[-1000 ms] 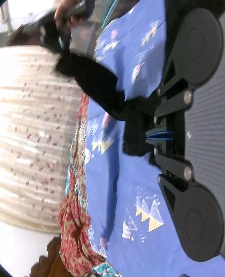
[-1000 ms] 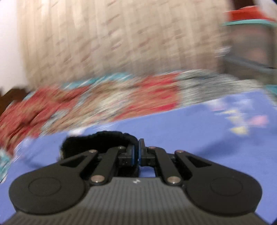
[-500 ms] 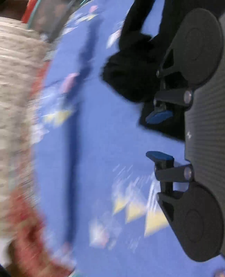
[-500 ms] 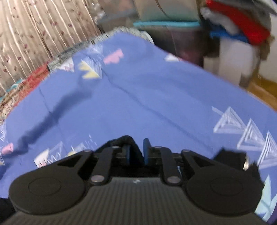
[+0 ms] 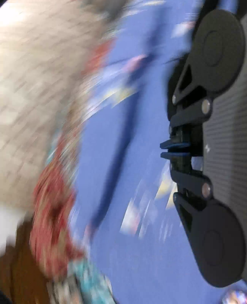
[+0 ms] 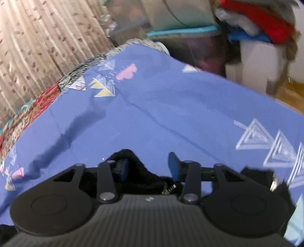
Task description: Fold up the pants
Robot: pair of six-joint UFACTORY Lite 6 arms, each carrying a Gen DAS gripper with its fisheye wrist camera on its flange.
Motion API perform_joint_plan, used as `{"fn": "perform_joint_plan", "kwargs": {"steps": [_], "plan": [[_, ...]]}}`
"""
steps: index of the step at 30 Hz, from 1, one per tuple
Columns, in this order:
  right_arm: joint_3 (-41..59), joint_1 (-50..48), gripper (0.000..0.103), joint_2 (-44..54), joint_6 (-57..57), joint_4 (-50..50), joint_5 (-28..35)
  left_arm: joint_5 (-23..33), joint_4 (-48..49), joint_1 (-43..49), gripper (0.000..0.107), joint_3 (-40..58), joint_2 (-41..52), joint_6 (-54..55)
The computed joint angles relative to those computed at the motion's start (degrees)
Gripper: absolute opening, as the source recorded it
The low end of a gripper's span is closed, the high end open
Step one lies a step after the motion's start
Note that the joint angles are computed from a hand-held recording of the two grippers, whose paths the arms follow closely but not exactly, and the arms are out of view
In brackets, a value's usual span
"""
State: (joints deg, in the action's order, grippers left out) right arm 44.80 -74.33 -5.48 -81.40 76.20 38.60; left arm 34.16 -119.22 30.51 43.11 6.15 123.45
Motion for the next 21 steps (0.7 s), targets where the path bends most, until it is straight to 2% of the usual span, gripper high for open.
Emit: {"fn": "perform_joint_plan", "kwargs": {"steps": [3, 5, 7, 10, 12, 14, 16, 17, 18, 19, 21], "plan": [[-0.50, -0.23, 0.046, -1.03, -2.61, 4.95, 0.77, 1.70, 2.91, 11.45, 0.002, -1.30, -1.44, -6.12], [1.35, 2.01, 0.046, 0.55, 0.46, 3.22, -1.40, -2.37, 0.78, 15.53, 0.002, -1.77, -2.02, -4.16], [2.77, 4.26, 0.046, 1.61, 3.68, 1.17, -5.03, -1.88, 7.28, 20.25, 0.002, 0.68, 0.70, -10.41], [4.35, 2.83, 0.044, 3.03, 7.61, 0.88, -2.69, -0.48, 15.25, 24.50, 0.002, 2.18, 1.82, -17.90], [7.10, 2.72, 0.045, 4.03, 11.73, -2.23, -1.37, 0.87, 16.31, 24.27, 0.002, 0.92, 0.24, -16.88], [15.38, 3.31, 0.046, 9.98, 23.39, -8.68, 0.85, -0.31, 15.81, 20.03, 0.003, -0.21, -2.36, -15.06], [27.24, 2.03, 0.047, 20.23, 35.38, -8.44, 8.63, -0.79, 14.10, 15.26, 0.003, -1.96, -4.96, -11.98], [32.60, 2.24, 0.047, 24.52, 39.57, -7.22, 10.21, -1.35, 13.12, 11.68, 0.004, -2.64, -6.49, -10.67], [37.43, 2.70, 0.049, 27.54, 43.79, -7.77, 9.40, -2.45, 11.06, 8.01, 0.006, -3.96, -8.48, -8.63], [42.05, 3.89, 0.055, 29.92, 48.93, -10.72, 6.19, -3.28, 7.91, 4.71, 0.006, -5.28, -9.96, -5.40], [45.70, 5.81, 0.057, 32.01, 52.59, -16.07, 2.05, -3.98, 1.74, -1.25, 0.006, -8.02, -13.05, -0.26]]}}
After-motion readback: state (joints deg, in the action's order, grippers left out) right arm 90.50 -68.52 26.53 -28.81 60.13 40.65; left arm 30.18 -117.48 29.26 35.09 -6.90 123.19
